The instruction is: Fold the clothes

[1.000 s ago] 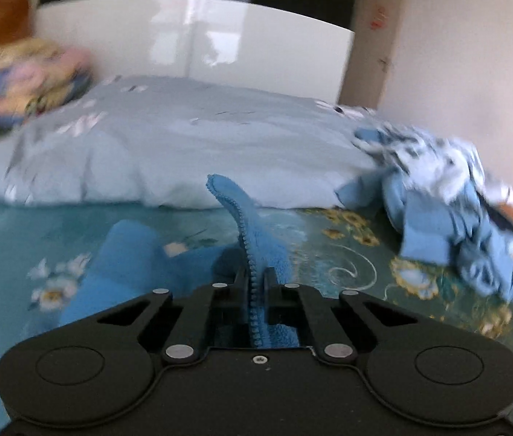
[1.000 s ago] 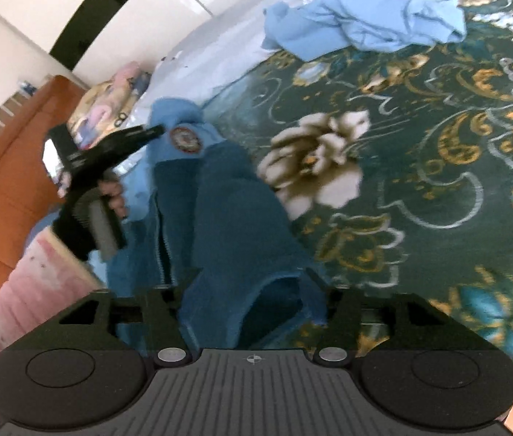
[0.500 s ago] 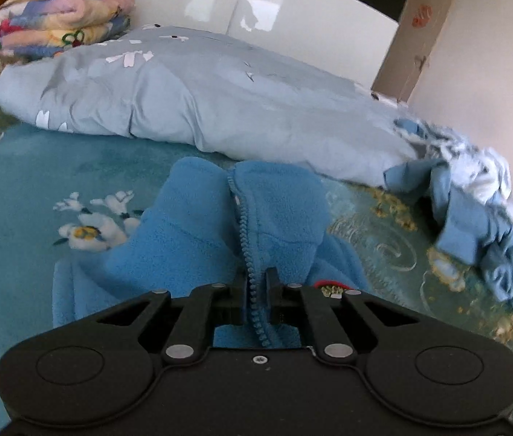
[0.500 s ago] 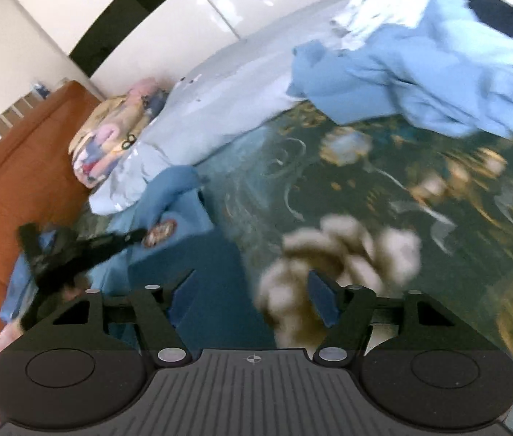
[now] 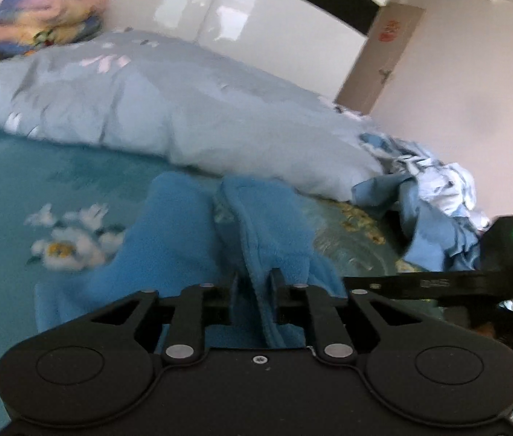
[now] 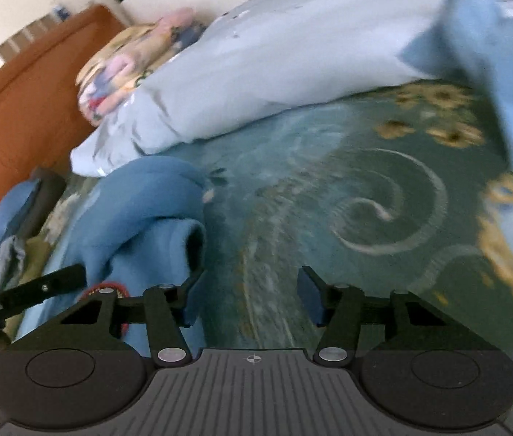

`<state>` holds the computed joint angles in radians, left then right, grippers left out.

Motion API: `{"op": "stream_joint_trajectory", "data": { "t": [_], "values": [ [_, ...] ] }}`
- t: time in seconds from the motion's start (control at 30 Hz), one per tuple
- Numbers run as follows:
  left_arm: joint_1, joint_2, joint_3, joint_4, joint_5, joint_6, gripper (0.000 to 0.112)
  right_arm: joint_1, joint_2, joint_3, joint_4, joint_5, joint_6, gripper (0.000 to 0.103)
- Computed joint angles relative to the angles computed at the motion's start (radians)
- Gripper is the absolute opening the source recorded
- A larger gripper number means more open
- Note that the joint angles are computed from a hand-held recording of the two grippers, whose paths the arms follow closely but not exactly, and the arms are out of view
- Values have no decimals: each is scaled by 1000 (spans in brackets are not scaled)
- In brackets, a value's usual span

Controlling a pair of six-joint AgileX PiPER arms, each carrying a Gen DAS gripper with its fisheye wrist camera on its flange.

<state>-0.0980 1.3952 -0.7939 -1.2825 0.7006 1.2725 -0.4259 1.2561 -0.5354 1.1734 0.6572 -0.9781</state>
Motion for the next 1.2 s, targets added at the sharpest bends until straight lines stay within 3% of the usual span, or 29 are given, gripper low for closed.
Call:
{"op": "stream_joint_trajectory", "data": {
  "t": [0.17,0.3,0.33,0.4,0.63,0.67,0.7,0.77,0.9,0.97,1.03,1.2],
  "values": [
    [-46,78,-99,-28,28,8,36,-8,75,-27,131,76,-145,52],
    [-80,168,-207,-9,30,-90,37,-6,98,-31,176,121,-214,52],
    [-84,187,-225,-5,24,-127,37,-6,103,-30,189,132,-232,52],
    [-86,197,-227,-23,-10,-181,8,20,105,-35,194,106,-232,52],
    [-37,172,-192,-53,-57,-175,5,77,165,-46,328,50,-302,52],
    [-28,172,-194,-50,-50,-175,5,80,178,-44,354,61,-316,46],
    [-16,172,-197,-48,-35,-177,5,80,186,-40,381,76,-338,30],
    [8,174,-203,-45,-5,-182,5,85,173,-30,412,85,-354,13],
    [-2,178,-215,-56,-12,-175,5,73,44,31,455,35,-348,8],
    [-38,195,-231,-38,-47,-193,5,35,-19,60,453,25,-333,8],
    [-108,214,-243,-4,-147,-217,5,-7,-74,83,437,9,-304,8],
    [-195,270,-255,-61,-254,-123,6,-81,-126,150,465,-23,-306,8]
  ]
}}
